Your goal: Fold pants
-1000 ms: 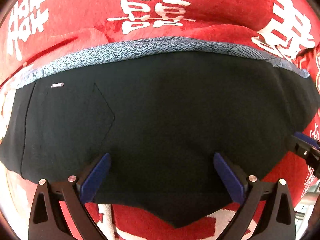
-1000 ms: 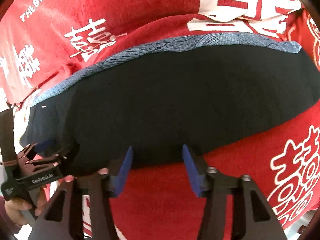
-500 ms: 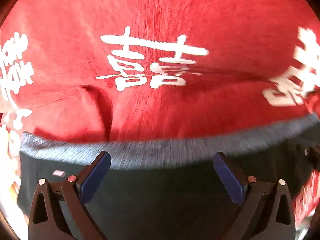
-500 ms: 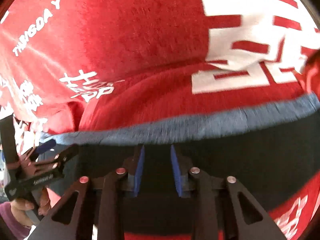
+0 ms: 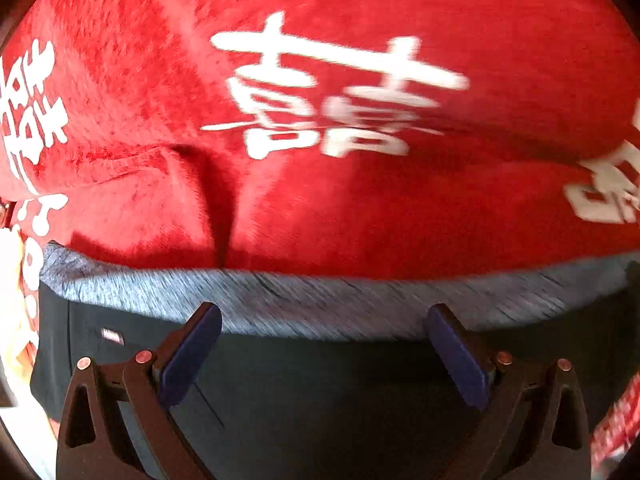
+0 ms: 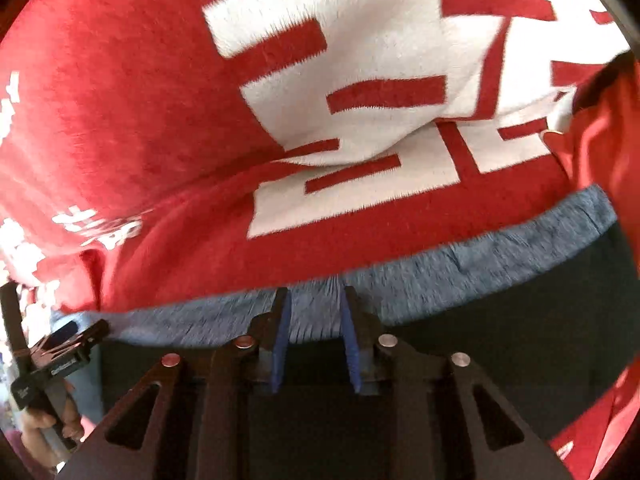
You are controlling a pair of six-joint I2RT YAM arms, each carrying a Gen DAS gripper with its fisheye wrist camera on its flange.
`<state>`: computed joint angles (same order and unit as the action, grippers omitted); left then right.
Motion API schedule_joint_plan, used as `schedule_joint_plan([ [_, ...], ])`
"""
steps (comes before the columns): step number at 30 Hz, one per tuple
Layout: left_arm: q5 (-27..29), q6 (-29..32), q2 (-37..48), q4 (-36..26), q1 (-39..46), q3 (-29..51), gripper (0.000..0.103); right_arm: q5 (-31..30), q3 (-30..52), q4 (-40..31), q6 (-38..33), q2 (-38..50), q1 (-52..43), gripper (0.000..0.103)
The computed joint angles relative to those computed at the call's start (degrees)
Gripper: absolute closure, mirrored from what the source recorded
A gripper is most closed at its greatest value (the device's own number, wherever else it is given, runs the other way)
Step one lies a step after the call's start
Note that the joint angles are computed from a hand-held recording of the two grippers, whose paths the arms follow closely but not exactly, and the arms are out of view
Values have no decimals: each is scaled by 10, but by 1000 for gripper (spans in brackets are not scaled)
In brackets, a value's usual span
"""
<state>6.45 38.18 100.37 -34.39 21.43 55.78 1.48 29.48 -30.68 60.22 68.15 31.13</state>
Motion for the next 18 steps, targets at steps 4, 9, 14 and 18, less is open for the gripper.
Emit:
schedule_joint_plan([
  [4,8,-6,-78,-54,-20,-65,0,3,-15,-44,84,-70,94,71],
  [9,-31,-21,-151,-54,-61,-179,0,20,-59,-54,248,-101,234,71],
  [14,-27,-26,-186,-31,-59,-209,0,51,-71,-76,331,-143,313,71],
  [18,-44,-32,-181,-36,-72,-204,0,52,-78,-113,358,-199,338,71],
])
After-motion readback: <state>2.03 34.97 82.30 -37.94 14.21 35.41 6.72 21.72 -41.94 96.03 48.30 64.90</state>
